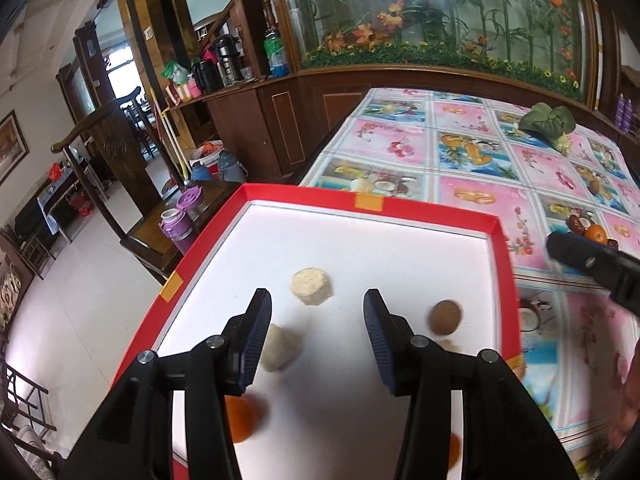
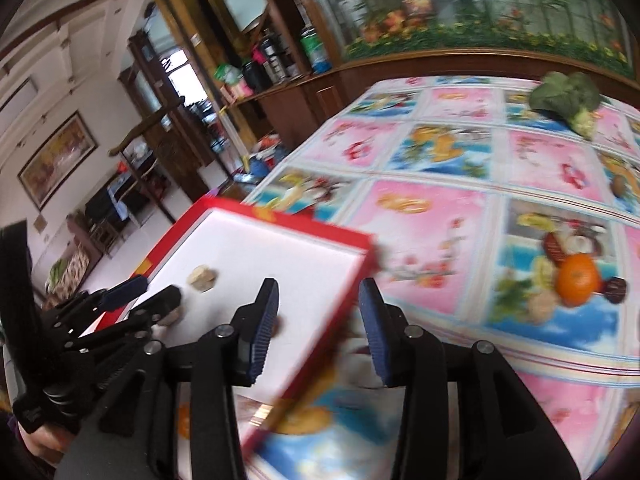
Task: Organize fruits
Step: 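Move both open tools back over the remaining items on the tablecloth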
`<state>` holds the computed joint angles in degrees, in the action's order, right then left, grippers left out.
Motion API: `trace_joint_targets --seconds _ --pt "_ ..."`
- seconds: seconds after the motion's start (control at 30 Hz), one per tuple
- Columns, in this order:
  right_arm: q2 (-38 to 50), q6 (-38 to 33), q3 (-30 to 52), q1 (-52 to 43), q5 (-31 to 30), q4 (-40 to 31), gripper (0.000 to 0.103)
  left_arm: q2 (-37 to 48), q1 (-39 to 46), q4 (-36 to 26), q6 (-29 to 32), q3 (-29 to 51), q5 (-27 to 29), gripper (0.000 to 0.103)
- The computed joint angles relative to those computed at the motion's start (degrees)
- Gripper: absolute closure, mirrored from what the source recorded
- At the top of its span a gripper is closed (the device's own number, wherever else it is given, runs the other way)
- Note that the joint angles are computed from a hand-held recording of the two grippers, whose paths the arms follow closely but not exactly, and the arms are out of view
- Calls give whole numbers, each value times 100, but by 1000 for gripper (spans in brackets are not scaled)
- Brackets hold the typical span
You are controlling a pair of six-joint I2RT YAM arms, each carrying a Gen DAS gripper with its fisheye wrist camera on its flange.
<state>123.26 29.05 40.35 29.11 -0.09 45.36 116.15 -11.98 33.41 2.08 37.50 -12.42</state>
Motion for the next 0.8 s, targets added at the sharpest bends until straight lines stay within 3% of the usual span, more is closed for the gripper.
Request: trace_joint_targets --seconds 0.23,0.43,0.5,0.67,0.8 --pt "-542 -174 -1298 -1233 -480 943 59 -357 -795 -278 -140 -88 67 51" --pt "-830 -744 -2340 -3431 -1742 1644 59 -148 -1698 -785 -273 346 -4 49" --pt "-907 -1051 -2443 -4273 -2334 1499 59 -23 -1895 -936 -329 508 -17 49" --pt "-983 -1524 -2298 -5262 -3030 732 59 316 -2299 -1284 -470 883 -52 49" --pt "-1077 -1941 -2117 -5095 -2891 44 59 455 -2356 -1431 -494 1047 -105 49"
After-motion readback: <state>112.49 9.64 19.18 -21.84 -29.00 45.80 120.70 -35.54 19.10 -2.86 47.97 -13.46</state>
